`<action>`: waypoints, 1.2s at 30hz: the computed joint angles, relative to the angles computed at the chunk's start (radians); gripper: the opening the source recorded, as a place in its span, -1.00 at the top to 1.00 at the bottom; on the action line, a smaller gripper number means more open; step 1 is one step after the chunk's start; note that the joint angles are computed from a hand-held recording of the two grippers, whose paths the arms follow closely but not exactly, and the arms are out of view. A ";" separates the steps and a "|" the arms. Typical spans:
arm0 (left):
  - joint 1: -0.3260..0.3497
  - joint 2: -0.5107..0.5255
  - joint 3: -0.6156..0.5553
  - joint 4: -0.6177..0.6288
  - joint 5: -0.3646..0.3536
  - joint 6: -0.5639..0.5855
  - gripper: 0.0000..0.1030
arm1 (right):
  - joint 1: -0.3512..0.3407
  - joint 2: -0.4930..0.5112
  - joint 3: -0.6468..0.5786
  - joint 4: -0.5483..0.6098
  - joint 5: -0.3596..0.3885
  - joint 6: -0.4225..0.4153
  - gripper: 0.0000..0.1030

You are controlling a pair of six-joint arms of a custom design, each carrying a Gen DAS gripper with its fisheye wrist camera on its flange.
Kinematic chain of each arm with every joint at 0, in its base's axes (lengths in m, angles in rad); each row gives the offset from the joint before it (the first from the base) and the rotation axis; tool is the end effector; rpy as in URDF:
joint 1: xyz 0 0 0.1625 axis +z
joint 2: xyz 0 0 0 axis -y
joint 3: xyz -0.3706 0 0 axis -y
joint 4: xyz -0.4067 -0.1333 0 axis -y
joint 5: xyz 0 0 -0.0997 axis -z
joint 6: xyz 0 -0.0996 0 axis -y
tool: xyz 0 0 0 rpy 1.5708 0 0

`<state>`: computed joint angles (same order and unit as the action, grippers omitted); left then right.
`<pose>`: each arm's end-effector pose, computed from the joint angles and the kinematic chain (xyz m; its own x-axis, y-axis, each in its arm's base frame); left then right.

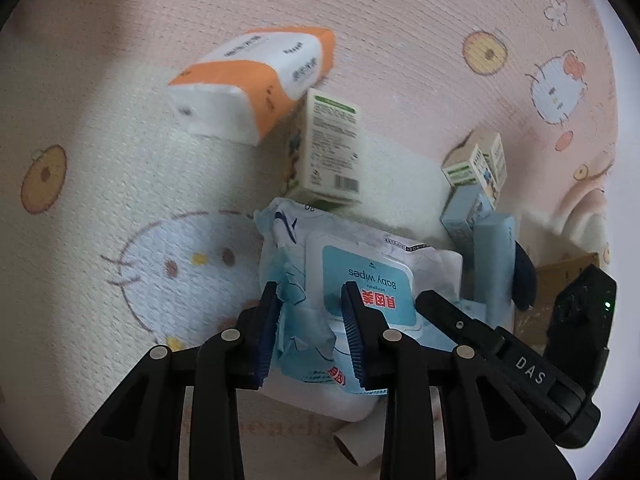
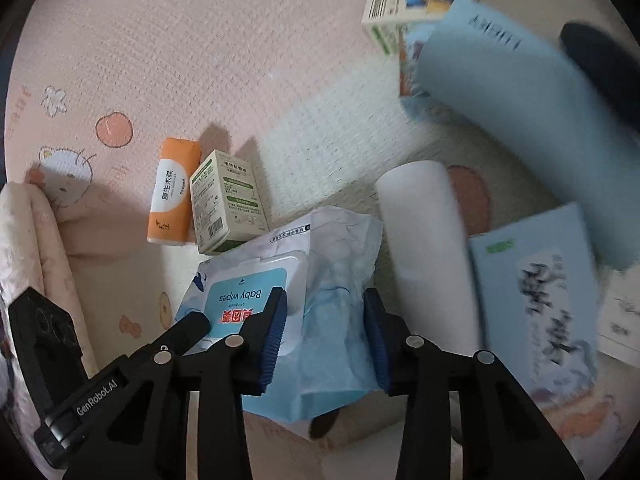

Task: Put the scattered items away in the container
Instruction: 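Lift the baby wipes pack with the left gripper off the pile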

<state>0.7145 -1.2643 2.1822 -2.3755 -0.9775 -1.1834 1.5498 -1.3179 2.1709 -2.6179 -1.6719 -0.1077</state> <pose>-0.2151 -0.4367 0.0995 -0.8822 -0.3506 -0.3144 -0.1753 0.8642 -0.4717 0.1132 -0.4796 0.1370 -0.9907 -0.0653 0.1192 -0.0864 0.9797 -0.1811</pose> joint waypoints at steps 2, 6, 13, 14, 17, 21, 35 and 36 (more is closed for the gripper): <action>-0.010 -0.002 0.006 -0.014 -0.008 -0.003 0.36 | 0.002 -0.046 0.021 -0.004 -0.011 -0.020 0.38; -0.055 -0.005 0.026 -0.096 -0.014 -0.005 0.36 | 0.003 -0.149 0.054 0.004 -0.007 -0.055 0.42; -0.113 0.115 -0.026 -0.240 -0.062 0.152 0.36 | -0.069 -0.389 0.131 0.054 -0.004 -0.129 0.42; -0.113 0.134 -0.034 -0.251 -0.080 0.177 0.36 | -0.087 -0.419 0.142 0.067 -0.005 -0.145 0.42; -0.096 0.226 -0.071 -0.287 -0.160 0.261 0.37 | -0.164 -0.503 0.191 0.084 -0.025 -0.183 0.43; -0.118 0.283 -0.090 -0.298 -0.140 0.316 0.45 | -0.306 -0.542 0.230 0.112 0.036 -0.221 0.43; -0.087 0.252 -0.067 -0.285 -0.203 0.253 0.00 | -0.393 -0.540 0.230 0.130 0.182 -0.278 -0.24; -0.082 0.257 -0.069 -0.294 -0.214 0.251 0.00 | -0.390 -0.530 0.226 0.129 0.179 -0.275 -0.24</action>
<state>0.6329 -1.0073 2.1128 -2.6696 -1.1915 -0.9323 1.1595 -1.8476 2.3967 -2.4888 -1.4932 -0.3824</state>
